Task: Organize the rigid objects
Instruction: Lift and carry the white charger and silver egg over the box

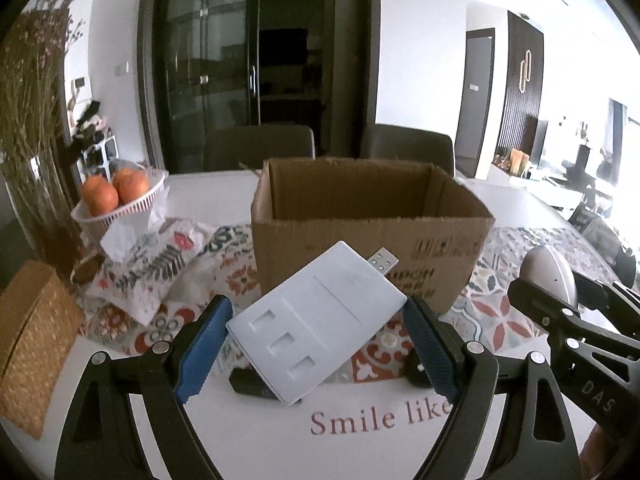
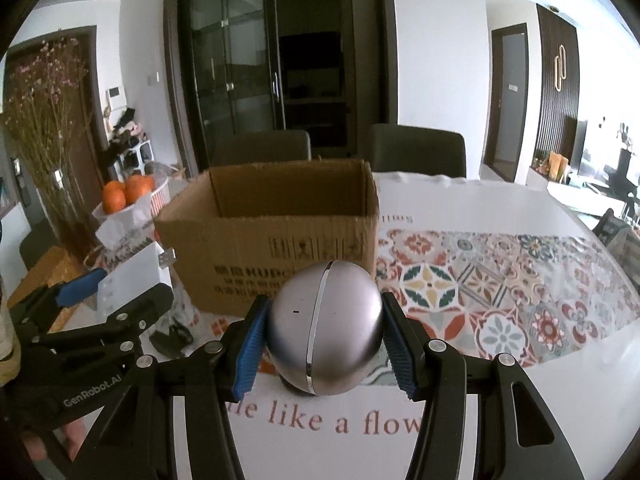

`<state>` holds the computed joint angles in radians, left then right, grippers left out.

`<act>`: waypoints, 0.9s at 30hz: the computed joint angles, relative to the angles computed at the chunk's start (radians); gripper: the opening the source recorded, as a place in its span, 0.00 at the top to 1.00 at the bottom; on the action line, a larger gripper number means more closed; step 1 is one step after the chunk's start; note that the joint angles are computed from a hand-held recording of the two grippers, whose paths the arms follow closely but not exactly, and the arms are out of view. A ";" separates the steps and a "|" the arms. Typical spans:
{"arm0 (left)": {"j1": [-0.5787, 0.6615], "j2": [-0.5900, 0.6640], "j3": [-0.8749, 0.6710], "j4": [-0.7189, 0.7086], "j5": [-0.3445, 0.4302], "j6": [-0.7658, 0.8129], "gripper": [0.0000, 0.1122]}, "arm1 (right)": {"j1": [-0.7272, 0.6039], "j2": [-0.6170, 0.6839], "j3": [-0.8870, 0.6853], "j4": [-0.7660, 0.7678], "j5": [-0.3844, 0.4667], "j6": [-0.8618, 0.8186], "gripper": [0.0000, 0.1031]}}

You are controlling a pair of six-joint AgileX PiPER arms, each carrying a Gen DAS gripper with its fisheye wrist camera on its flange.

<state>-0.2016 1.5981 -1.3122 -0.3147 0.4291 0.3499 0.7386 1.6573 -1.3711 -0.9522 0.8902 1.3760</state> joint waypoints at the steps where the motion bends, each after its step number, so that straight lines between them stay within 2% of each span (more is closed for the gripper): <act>1: 0.000 0.003 -0.012 0.003 0.001 0.001 0.22 | -0.002 0.003 -0.012 -0.001 0.002 -0.007 0.47; 17: 0.042 0.097 -0.256 -0.033 0.131 0.015 0.22 | -0.034 0.078 -0.224 -0.003 0.026 -0.121 0.47; 23: 0.054 0.163 -0.381 -0.015 0.219 -0.007 0.22 | -0.065 0.124 -0.316 0.045 0.017 -0.200 0.47; 27: 0.052 0.194 -0.439 0.008 0.234 -0.019 0.22 | -0.098 0.151 -0.366 0.099 0.000 -0.255 0.47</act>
<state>-0.1494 1.7922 -1.7517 -0.3065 0.6633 0.3311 0.6404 1.8082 -1.7371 -0.8531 0.8907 1.1208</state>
